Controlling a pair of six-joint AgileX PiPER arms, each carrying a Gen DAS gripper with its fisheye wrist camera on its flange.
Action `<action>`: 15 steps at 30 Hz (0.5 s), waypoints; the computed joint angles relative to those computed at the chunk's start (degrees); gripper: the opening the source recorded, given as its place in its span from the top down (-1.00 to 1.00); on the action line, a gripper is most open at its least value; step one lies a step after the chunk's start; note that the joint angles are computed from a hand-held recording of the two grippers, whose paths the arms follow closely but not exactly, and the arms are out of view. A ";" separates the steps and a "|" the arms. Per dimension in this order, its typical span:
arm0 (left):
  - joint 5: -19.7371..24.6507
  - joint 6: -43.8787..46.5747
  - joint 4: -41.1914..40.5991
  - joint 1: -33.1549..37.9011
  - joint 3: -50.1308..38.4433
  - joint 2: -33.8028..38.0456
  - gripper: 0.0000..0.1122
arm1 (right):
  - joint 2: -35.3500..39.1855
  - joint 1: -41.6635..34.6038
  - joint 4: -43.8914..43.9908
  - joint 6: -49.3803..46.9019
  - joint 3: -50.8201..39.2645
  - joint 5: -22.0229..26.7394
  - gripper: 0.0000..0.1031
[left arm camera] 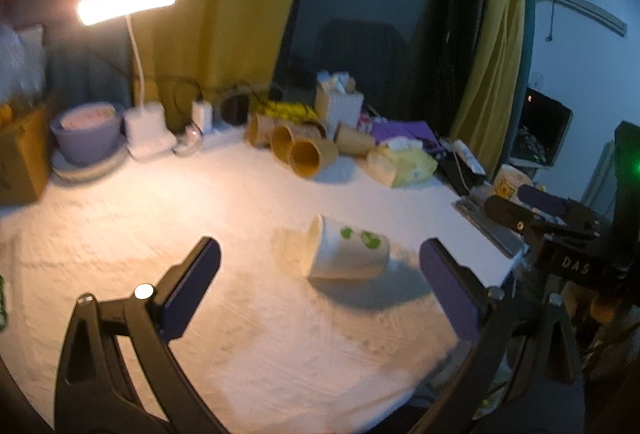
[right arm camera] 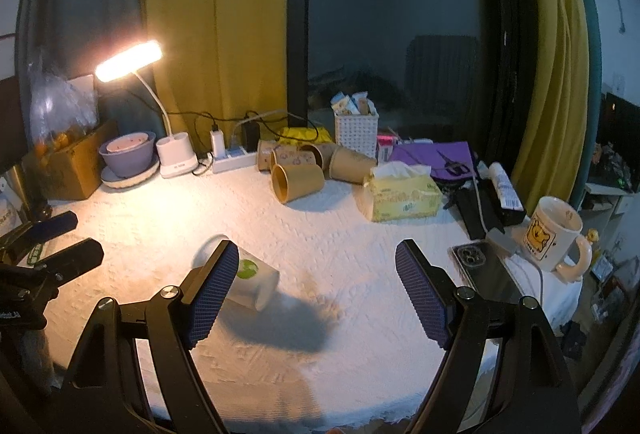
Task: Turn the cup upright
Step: 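Close the left tool around the body of the sideways cup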
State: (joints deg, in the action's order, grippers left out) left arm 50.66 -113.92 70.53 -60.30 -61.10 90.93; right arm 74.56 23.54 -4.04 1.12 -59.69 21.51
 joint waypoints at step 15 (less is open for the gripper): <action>-24.89 13.51 -27.85 14.16 -12.60 14.42 -0.79 | 11.23 -11.03 30.06 -35.95 -4.98 1.25 -0.62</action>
State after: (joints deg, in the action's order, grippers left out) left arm 25.77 -100.40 42.67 -46.14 -73.69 105.35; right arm 85.79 12.52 26.02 -34.82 -64.67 22.76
